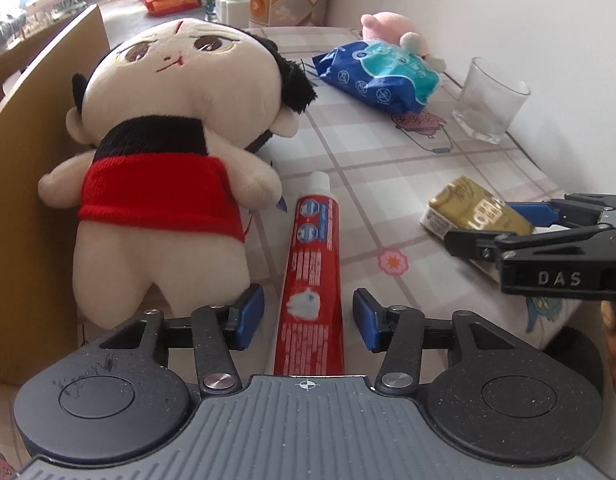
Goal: Organize soft objects
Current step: 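Grasp the gold tea packet with the right gripper while the left gripper holds the toothpaste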
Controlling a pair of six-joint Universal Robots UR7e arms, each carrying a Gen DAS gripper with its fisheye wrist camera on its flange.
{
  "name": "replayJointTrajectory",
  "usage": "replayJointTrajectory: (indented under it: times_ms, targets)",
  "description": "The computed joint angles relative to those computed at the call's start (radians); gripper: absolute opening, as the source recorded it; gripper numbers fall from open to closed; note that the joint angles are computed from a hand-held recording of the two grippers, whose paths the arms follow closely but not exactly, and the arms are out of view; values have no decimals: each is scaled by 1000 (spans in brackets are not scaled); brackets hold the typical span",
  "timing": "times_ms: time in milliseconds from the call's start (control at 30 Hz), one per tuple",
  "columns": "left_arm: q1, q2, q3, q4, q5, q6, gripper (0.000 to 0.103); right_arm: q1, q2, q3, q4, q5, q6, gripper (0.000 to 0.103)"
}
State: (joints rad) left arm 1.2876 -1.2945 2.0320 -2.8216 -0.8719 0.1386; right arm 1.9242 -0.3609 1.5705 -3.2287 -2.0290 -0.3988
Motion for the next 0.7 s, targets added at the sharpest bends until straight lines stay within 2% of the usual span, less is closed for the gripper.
replayJointTrajectory:
  times_ms: [133,167,200,267,433,567,700]
  targets:
    - [-23,55,23,-133,78,87,48,-3,22,-11,-27,-6,-44,67]
    - [-25,57,27,-145,82,88,44,-1,27,-7,-47,-13,-62,66]
    - [-23,55,27,-144,76,83,34,0,29,-1,-64,-14,-77,61]
    - [-23,55,26,-149,79,81,32,-3,28,11,-93,-4,-88,57]
    - [-16,45,29,-161,59,58,31,-11,5,49,-144,45,-43,56]
    - [0,14,33,-135,2,16,31,-11,-19,90,-193,82,3,56]
    - [1,-20,61,-175,-40,19,31,-6,-45,127,-226,114,43,56]
